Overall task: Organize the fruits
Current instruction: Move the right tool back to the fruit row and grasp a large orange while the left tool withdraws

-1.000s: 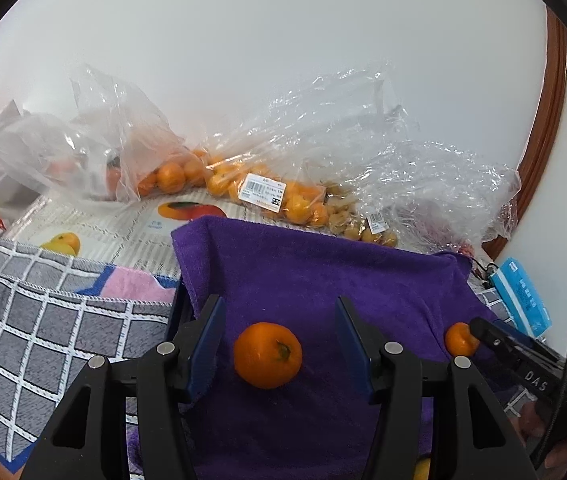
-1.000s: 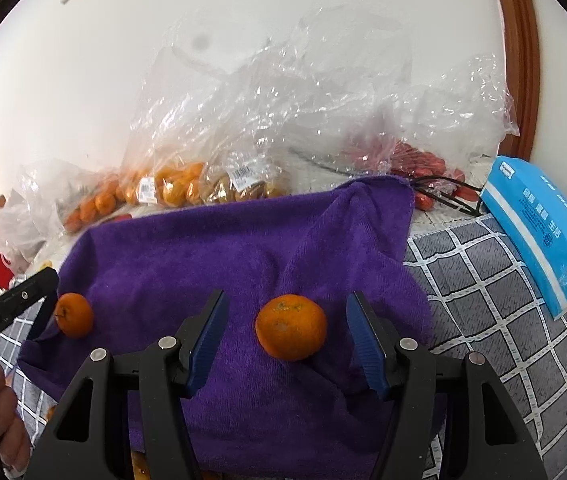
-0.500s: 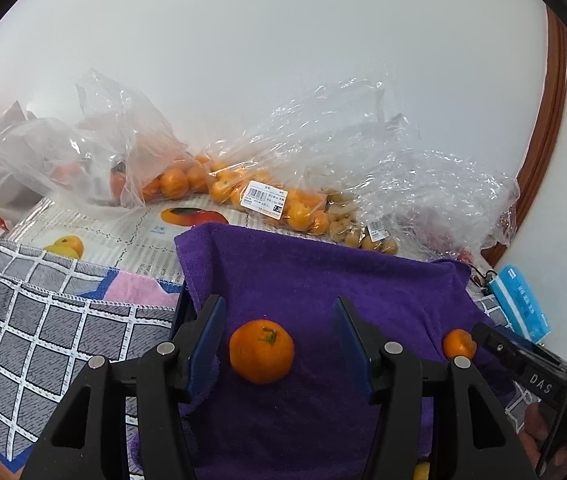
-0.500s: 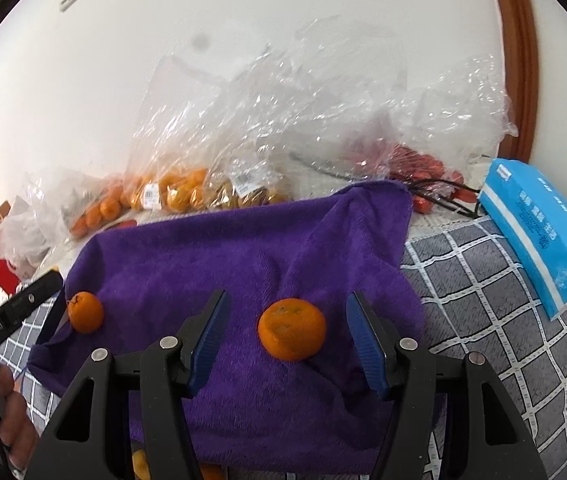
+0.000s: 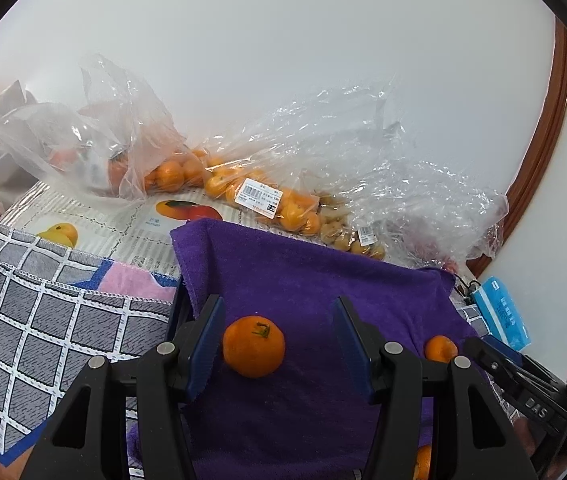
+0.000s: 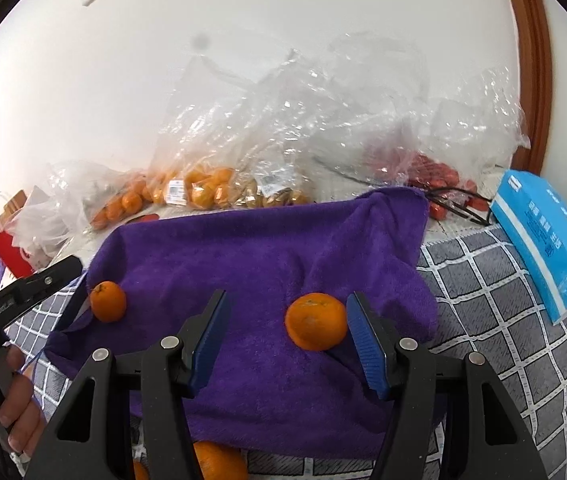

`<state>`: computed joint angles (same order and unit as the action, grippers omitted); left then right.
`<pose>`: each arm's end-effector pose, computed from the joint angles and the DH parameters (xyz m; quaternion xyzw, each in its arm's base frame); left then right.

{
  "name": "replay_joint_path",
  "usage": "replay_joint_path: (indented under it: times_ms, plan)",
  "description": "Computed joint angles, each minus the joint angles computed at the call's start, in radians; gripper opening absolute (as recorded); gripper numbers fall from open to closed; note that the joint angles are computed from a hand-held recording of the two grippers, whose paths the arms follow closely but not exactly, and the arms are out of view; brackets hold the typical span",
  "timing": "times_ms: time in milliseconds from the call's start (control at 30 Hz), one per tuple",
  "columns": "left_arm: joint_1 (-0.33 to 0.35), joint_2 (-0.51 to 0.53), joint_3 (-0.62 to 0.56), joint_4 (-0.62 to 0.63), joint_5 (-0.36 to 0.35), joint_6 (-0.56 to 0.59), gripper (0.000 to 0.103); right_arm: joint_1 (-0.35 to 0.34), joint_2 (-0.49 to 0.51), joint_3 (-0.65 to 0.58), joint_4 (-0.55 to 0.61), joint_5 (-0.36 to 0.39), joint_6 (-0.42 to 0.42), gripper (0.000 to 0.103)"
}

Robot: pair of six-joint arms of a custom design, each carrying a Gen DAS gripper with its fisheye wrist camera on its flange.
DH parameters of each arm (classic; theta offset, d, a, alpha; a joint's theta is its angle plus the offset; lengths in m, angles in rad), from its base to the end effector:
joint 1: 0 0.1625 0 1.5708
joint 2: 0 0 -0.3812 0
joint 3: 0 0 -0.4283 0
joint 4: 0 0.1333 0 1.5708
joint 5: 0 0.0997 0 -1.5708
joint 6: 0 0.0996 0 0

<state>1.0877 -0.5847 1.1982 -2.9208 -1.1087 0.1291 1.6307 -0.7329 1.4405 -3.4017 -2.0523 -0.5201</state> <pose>-0.2151 -0.7926 0.1272 0.1951 0.8908 -0.3826 0.1486 0.1308 -0.7250 0.1908 0.1134 -0.8240 0.4576 0.3145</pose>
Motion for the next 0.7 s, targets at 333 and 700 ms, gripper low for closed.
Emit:
replay_joint_path:
  times_ms: [333, 700]
  plan:
    - [-0.001, -0.008, 0.008, -0.014, -0.01, -0.007, 0.053, 0.013, -0.073, 0.137, -0.022, -0.016, 0.063, 0.055]
    - [-0.003, -0.012, 0.023, -0.033, -0.015, -0.004, 0.053, 0.009, -0.105, 0.296, 0.016, -0.026, 0.088, 0.053]
